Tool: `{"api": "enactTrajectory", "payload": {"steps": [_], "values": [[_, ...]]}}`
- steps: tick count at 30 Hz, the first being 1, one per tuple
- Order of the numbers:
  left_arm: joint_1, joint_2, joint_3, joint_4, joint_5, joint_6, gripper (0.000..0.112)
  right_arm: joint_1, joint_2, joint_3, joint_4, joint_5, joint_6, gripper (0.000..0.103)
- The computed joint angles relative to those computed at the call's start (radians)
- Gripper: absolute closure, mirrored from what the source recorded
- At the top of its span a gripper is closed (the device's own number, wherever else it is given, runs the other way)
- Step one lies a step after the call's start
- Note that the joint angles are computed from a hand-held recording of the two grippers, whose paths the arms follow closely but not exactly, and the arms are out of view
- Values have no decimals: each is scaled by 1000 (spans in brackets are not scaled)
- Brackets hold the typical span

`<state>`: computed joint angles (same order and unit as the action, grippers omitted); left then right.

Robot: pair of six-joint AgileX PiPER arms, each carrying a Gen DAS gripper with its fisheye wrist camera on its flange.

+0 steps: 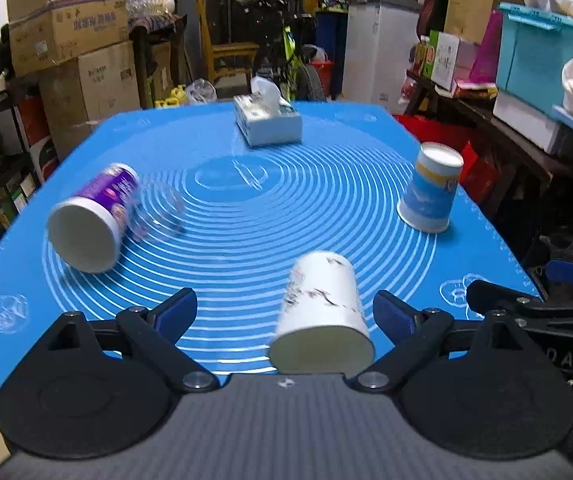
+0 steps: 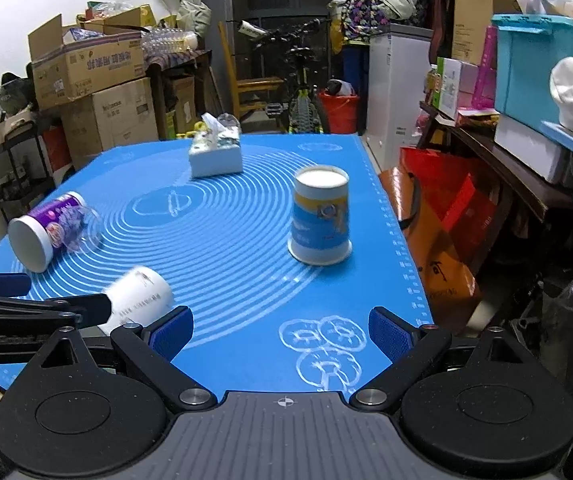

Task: Flip cup upside down
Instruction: 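Grasp the white cup's body with the right gripper while the left gripper backs away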

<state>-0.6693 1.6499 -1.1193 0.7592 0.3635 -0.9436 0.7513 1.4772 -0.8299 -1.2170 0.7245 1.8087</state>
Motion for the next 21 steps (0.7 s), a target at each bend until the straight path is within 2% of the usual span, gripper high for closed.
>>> {"api": "enactTrajectory", "payload": {"steps": [6, 12, 18, 21], "values": [[80, -36, 6, -54, -1, 81, 16, -64, 38, -123, 144, -101, -225, 8], [182, 3, -21, -135, 8, 206, 15, -147, 179, -337, 486, -174, -607, 8], [239, 29, -2, -128, -6, 231, 15, -250, 354, -568, 991, -130, -1077, 11], [253, 37, 5, -138, -10, 248, 15, -284, 434, -666, 1143, -59, -1200, 12]]}}
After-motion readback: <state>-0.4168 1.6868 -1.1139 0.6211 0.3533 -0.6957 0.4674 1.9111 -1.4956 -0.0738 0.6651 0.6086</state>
